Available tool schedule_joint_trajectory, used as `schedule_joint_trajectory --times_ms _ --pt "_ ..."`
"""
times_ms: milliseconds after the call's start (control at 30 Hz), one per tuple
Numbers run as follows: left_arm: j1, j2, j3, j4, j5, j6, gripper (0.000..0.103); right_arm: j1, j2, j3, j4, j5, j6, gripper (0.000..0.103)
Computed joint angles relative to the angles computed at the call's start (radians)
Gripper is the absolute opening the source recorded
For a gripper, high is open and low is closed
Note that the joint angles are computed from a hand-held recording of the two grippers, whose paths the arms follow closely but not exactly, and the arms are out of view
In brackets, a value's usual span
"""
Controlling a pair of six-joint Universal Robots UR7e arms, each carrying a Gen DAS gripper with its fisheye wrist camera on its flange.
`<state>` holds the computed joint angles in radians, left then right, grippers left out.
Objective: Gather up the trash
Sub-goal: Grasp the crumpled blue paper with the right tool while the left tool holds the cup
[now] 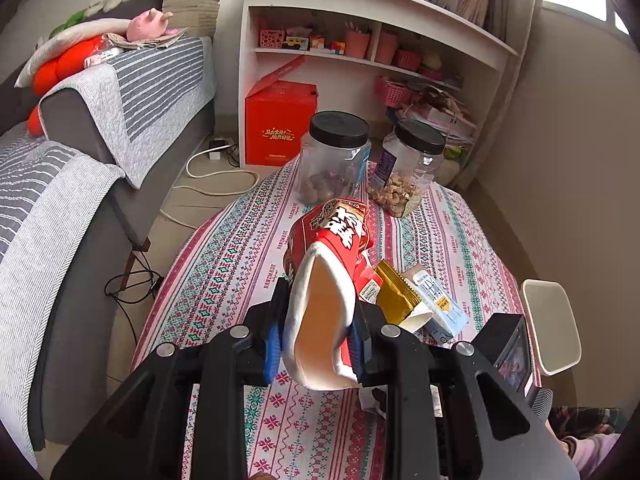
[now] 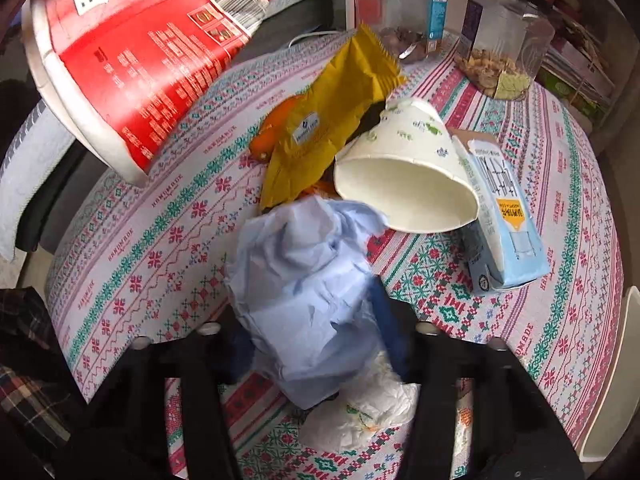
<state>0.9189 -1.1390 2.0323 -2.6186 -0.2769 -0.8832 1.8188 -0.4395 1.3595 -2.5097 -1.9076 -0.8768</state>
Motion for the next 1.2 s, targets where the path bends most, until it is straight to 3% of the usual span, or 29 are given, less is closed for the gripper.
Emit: schedule_joint_trajectory --times_ms 33,67,100,467,1033,1200 --pt "0.002 -0.002 0.000 0.015 0.002 -0.014 0.027 -0.001 -0.004 -0.003 0.004 0.014 0.003 0.038" --pt "0.003 -0.004 0.001 0.026 0.003 -0.027 0.027 -0.001 -0.004 -0.020 0.021 0.020 0.008 0.024" --pt "0.004 -0.005 0.001 0.027 0.002 -0.032 0.027 -0.002 -0.010 -0.029 0.041 0.036 0.027 0.022" --pt "-0.003 0.011 -0.005 -0.020 0.013 -0.012 0.027 -0.009 -0.070 -0.029 -0.013 0.139 0.053 0.022" --pt "-0.007 0.105 -0.079 -0.108 -0.001 0.100 0.027 -0.049 -0.112 -0.065 -0.091 0.165 0.067 0.022" --pt "-0.011 0.151 -0.104 -0.198 -0.012 0.193 0.027 -0.066 -0.123 -0.078 -0.115 0.158 0.080 0.022"
